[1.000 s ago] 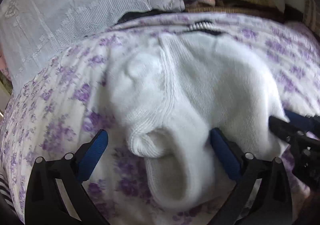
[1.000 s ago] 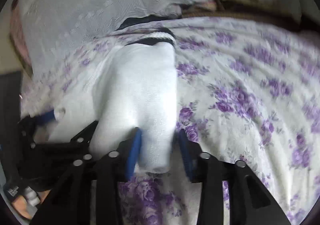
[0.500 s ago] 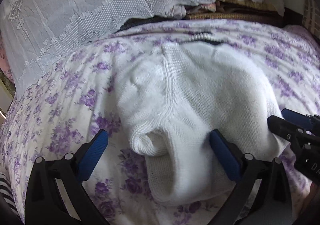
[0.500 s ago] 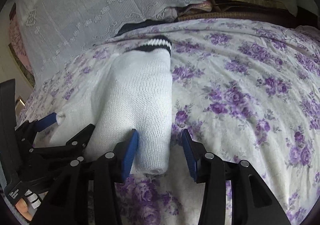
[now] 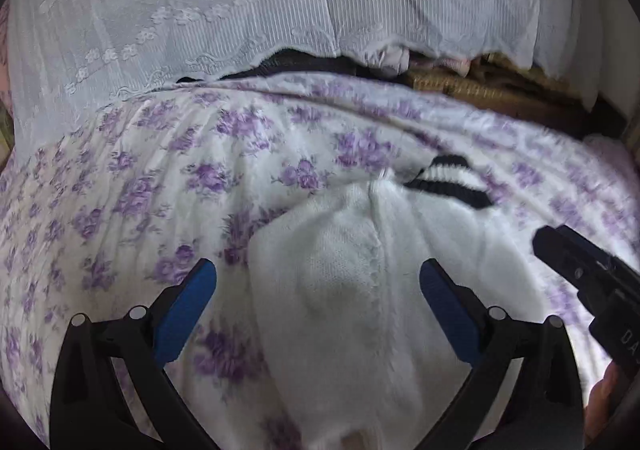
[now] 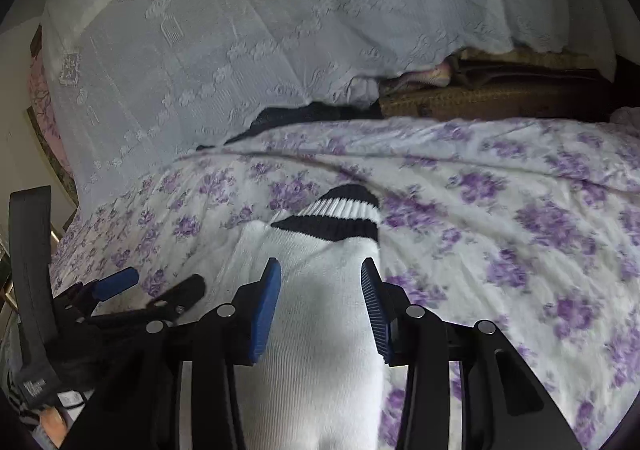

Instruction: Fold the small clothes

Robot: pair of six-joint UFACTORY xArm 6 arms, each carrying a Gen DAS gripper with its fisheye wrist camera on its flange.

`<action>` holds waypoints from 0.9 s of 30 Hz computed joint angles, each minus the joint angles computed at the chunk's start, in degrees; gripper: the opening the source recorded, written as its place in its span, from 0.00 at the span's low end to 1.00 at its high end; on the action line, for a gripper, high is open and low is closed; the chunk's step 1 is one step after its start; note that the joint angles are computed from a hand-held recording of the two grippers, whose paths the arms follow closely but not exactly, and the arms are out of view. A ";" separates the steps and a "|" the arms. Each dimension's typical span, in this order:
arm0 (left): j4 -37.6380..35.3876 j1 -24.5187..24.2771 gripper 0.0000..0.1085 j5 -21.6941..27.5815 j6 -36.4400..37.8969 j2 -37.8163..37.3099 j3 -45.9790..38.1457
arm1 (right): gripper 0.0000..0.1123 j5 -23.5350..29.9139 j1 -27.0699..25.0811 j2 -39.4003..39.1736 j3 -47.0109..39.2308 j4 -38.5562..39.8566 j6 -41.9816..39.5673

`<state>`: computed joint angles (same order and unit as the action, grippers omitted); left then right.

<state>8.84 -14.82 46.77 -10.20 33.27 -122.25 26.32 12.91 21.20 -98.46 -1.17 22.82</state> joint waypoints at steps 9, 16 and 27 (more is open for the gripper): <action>-2.52 0.62 0.91 -0.11 1.73 1.00 1.98 | 0.44 -2.56 0.58 2.06 2.12 -6.09 1.21; -23.69 5.40 0.91 1.63 11.20 -7.85 12.38 | 0.51 -8.50 -1.03 -6.03 12.23 -3.26 2.31; -55.15 10.08 0.91 14.30 27.68 -12.36 19.21 | 0.51 -4.05 -2.67 -14.25 22.21 40.11 -23.09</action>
<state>-46.32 -4.74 61.07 17.48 20.91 -103.04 22.26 10.25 6.95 -76.25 38.94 -0.28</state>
